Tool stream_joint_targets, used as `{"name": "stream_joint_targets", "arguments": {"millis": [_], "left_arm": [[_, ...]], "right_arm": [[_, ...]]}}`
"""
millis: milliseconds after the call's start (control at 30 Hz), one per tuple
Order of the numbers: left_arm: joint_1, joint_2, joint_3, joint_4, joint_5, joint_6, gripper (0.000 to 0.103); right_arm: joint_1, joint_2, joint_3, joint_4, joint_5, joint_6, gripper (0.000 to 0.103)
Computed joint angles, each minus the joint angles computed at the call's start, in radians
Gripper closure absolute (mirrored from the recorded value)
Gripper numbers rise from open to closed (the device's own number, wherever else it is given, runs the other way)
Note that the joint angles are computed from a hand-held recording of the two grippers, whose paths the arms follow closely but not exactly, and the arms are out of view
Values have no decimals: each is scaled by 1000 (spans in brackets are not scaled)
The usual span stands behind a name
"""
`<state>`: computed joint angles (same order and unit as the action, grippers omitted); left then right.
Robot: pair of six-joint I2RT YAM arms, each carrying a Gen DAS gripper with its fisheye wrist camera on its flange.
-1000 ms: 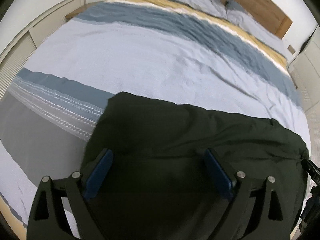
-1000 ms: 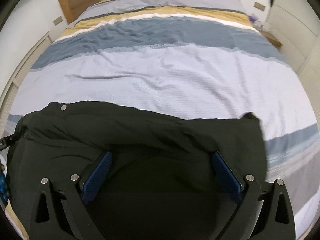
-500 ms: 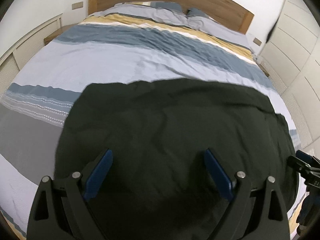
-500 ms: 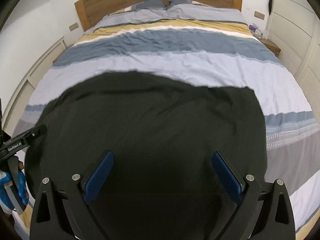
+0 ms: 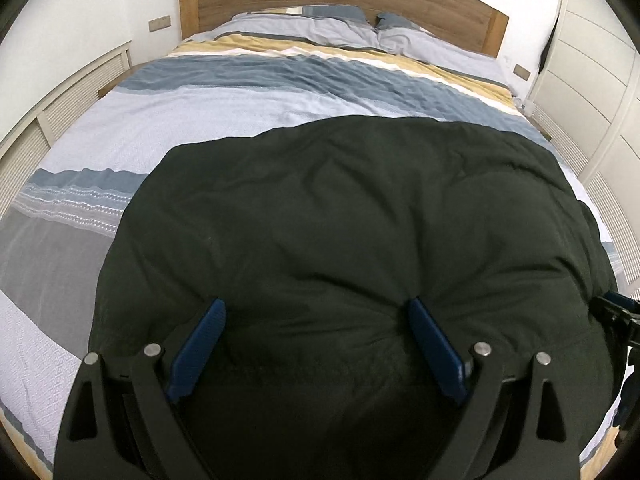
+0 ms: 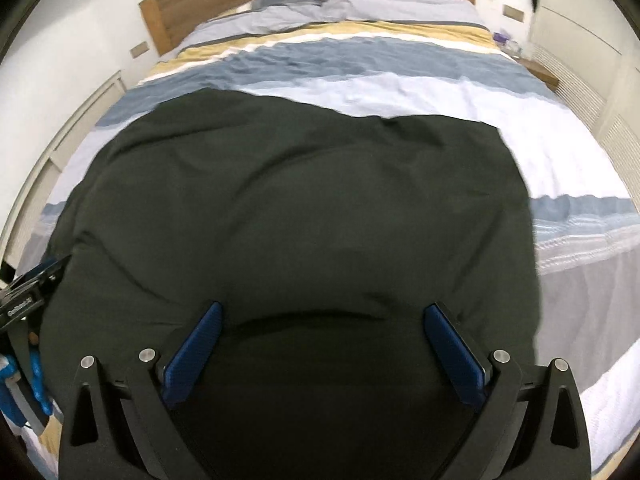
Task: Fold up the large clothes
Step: 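Move both open tools across the black coat to its opposite end, then grasp the end of the black coat with both tools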
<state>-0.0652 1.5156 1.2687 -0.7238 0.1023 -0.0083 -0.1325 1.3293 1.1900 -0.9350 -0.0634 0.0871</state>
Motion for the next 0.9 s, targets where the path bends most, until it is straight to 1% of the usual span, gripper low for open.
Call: {"name": "stream_joint_targets", "arguments": {"millis": [200, 533, 733, 833, 900], "left_arm": [[0, -29, -40, 28, -6, 3, 9], [4, -36, -35, 9, -17, 19, 9], [4, -49, -50, 12, -28, 41, 8], [2, -41, -31, -21, -39, 72, 8], [14, -28, -2, -58, -16, 93, 8]], "right_arm": [[-50, -14, -17, -14, 14, -49, 3], [-132, -41, -20, -48, 11, -104, 2], [-183, -59, -25, -43, -5, -145, 1], [-218, -65, -20, -44, -25, -173, 1], [-245, -70, -17, -42, -44, -195, 1]]}}
